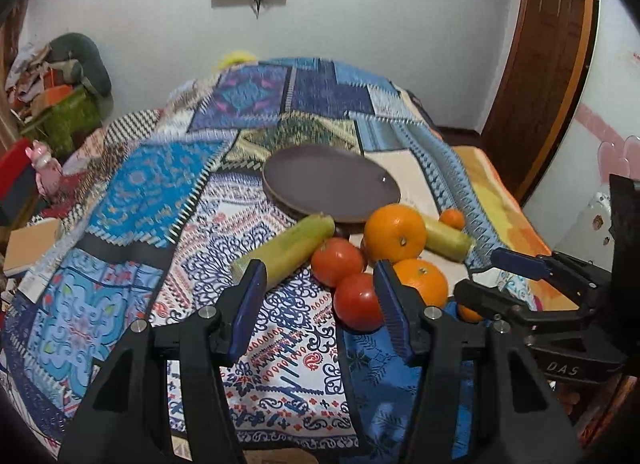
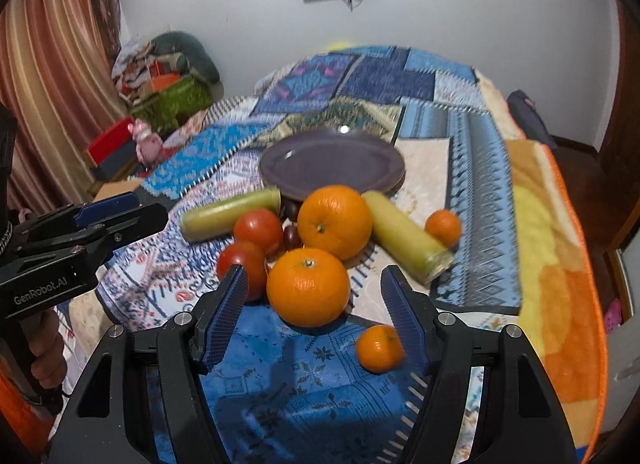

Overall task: Organize fruits
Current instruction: 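Lower the right gripper onto the large orange while the left gripper approaches the red tomato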

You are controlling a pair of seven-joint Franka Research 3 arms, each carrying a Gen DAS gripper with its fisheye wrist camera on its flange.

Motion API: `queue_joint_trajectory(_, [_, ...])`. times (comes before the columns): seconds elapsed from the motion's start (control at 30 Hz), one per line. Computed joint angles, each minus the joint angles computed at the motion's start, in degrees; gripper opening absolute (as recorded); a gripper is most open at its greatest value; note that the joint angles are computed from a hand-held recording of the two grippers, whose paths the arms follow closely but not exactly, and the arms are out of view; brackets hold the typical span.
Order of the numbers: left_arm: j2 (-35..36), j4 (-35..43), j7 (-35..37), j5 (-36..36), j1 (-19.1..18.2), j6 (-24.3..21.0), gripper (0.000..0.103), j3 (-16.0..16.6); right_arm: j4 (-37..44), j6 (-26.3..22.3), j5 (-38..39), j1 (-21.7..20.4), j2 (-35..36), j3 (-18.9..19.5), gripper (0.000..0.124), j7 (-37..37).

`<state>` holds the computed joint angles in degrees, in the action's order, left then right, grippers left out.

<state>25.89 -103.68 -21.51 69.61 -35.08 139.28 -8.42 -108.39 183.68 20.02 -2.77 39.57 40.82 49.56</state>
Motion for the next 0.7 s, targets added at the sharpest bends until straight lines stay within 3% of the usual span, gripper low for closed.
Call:
queue_joint_trajectory(0.4, [3.94,1.51,4.16,-4.67,1.93,8.28,0.056,1.38,10.71,-11.75,3.85,12.99,3.35,-13.72,0.066,-0.40])
queue_joint_trajectory(0.5, [4.77,2.07,5.16,-5.55,1.83,10.02,0.056,1.98,13.13,-15.07,5.58,14.01,4.55,-15.03,0.066,-1.41])
queue_joint_trajectory(0.7, [6.86,4.16,8.79,-8.67,1.68,12.20,0.056,2.73,13.97,-17.07,10.41,13.61,4.82,-14.69,0.064,-6.54])
